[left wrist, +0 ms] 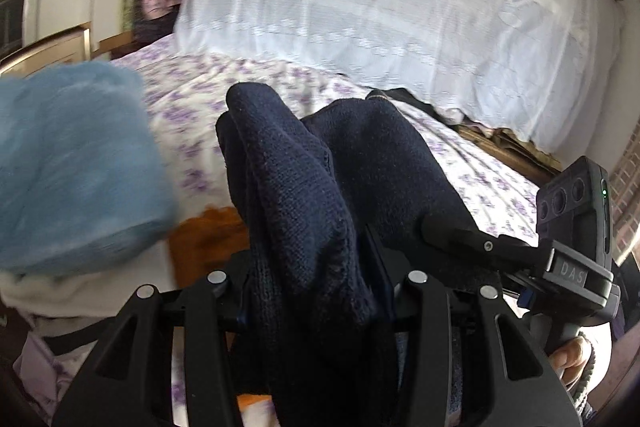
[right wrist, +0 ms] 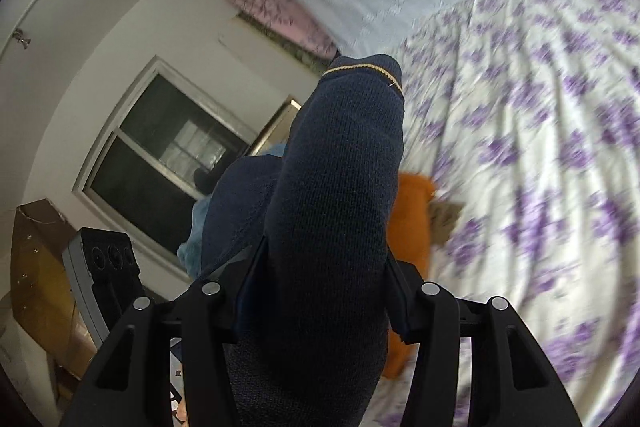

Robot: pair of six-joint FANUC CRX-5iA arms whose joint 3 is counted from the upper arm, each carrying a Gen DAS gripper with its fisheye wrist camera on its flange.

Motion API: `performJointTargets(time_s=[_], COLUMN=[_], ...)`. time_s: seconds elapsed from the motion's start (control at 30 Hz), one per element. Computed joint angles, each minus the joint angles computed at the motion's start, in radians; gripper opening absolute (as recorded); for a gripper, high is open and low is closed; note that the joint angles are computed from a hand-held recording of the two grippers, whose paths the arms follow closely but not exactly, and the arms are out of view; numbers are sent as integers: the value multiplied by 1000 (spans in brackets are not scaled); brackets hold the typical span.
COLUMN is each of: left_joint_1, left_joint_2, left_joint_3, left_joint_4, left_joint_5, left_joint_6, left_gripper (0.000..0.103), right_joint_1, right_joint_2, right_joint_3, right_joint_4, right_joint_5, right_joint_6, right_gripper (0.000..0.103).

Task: Fold small clothes
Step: 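Carry the cardigan with both grippers onto the stack of folded clothes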

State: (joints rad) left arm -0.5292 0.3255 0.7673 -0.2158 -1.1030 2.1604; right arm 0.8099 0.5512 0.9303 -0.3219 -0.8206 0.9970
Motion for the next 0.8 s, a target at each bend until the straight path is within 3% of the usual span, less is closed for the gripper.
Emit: performJointTargets(time_s=[0.17,0.27,0.33,0.4,0.67,0.8], left_joint_1=[50,64,58,36,44,-57], left_joint_2=[-52,-16,24,36,1,13], left_joint_3=[-103,-80,-53,-41,-76,25], left_joint_4=[18,19,-9,-62,-35,-234], left_joint_5=[17,-53,-98,-99,-76,-220], left_joint_6=[19,15,18,30,47,83], left_gripper=[44,46,56,56,62,86], right_joint_1=[22,14,13,32,61,110], right_joint_2=[117,204,205,192,178,165], right_joint_3=[166,287,259,208,217,231], right_joint_4=[14,-1,10,87,173,318], right_joint_5=[-105,-232,-232,-201,-221,-232], right_joint_6=[-33,-54,-68,-65,-52,-14], right_gripper=[54,57,70,76,77,83])
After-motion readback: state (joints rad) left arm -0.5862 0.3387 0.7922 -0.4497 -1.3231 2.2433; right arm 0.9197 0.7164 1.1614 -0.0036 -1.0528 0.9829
